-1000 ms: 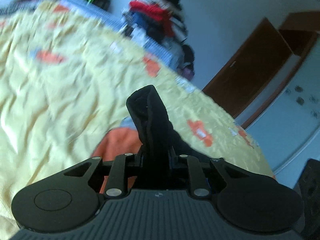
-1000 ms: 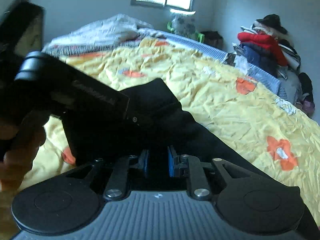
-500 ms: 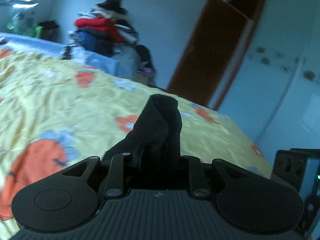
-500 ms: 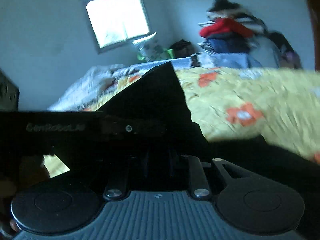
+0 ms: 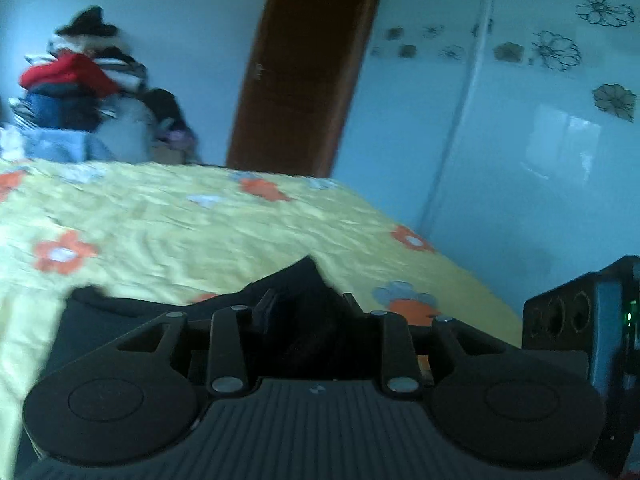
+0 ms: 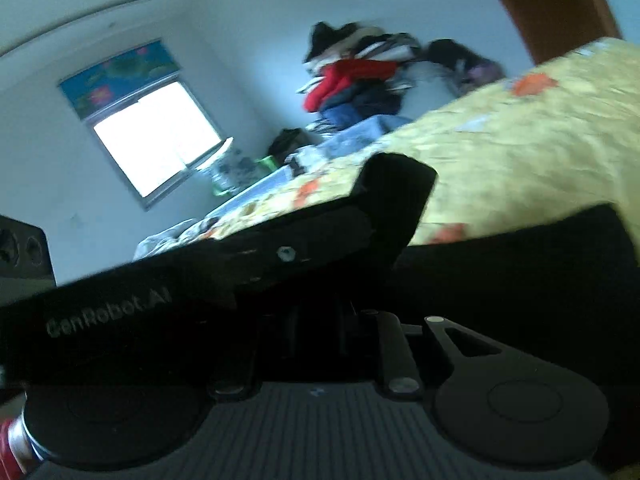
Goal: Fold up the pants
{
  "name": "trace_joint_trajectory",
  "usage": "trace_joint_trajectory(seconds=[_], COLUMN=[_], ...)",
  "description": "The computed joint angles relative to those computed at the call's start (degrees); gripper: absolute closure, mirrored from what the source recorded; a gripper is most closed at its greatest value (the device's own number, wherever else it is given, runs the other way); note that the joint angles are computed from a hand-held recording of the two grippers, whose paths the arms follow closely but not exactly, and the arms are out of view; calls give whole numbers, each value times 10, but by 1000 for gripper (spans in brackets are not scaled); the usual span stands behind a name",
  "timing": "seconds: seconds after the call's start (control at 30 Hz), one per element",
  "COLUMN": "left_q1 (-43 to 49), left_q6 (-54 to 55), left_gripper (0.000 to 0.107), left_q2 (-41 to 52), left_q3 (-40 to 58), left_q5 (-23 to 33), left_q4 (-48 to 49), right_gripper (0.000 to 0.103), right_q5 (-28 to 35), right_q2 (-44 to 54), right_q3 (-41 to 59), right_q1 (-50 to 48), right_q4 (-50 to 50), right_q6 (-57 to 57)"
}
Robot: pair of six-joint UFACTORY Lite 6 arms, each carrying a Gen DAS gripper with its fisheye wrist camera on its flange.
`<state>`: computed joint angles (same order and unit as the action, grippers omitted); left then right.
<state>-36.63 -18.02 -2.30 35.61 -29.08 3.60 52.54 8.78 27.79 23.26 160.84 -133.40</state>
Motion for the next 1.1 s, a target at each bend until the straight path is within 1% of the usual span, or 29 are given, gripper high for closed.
trace_joint_trajectory(seconds=[0.1, 0.27, 0.3, 0.5, 0.6, 0.67, 0.7, 0.73, 0.77, 0.83, 0.87, 0.9, 0.93, 0.97, 1.0, 1.03, 1.07, 1.1], left_q1=[-9, -34, -40, -51, -49, -42, -38, -34, -30, -20, -7, 5, 22, 34, 47, 61, 79, 103], left_q6=[-30, -37, -39, -94, -150, -211, -246, -277, -306, -357, -403, -429, -432, -412, -371, -312, -272, -256], left_gripper=[70, 70, 70, 70, 69, 65, 60, 57, 56, 44, 40, 34, 27, 22, 16, 13, 13, 13], left_q2=[78, 130, 136, 204, 242, 269, 279, 285, 281, 258, 238, 217, 191, 165, 137, 114, 102, 97], left_q3=[53, 96, 104, 171, 209, 234, 245, 252, 252, 244, 238, 227, 208, 191, 173, 157, 149, 148], left_q5=[-20, -36, -34, -35, -38, -38, -37, -36, -35, -26, -22, -24, -28, -15, 16, 45, 66, 82], left_q4=[25, 25, 23, 72, 122, 172, 199, 222, 248, 311, 368, 405, 427, 424, 398, 348, 318, 311], right_gripper=[84, 85, 85, 85, 85, 85, 85, 85, 85, 84, 81, 81, 81, 81, 79, 76, 67, 59], right_q5=[27, 56, 69, 77, 76, 65, 59, 55, 55, 39, 19, 0, -16, -29, -51, -74, -93, -103], right_q2=[19, 19, 20, 26, 26, 30, 32, 35, 37, 22, 7, -11, -33, -55, -84, -110, -137, -165], right_q3=[-11, -34, -45, -59, -66, -67, -67, -66, -67, -77, -83, -93, -106, -118, -133, -144, -156, -165], right_q1=[-36, -91, -102, -152, -177, -194, -200, -207, -213, -212, -208, -205, -205, -213, -224, -224, -222, -229], right_q4=[-15, -39, -44, -59, -64, -74, -78, -85, -92, -88, -75, -58, -39, -30, -14, 26, 78, 106], right_q6=[16, 19, 22, 27, 35, 44, 46, 48, 48, 29, 11, -13, -35, -48, -65, -93, -130, -152])
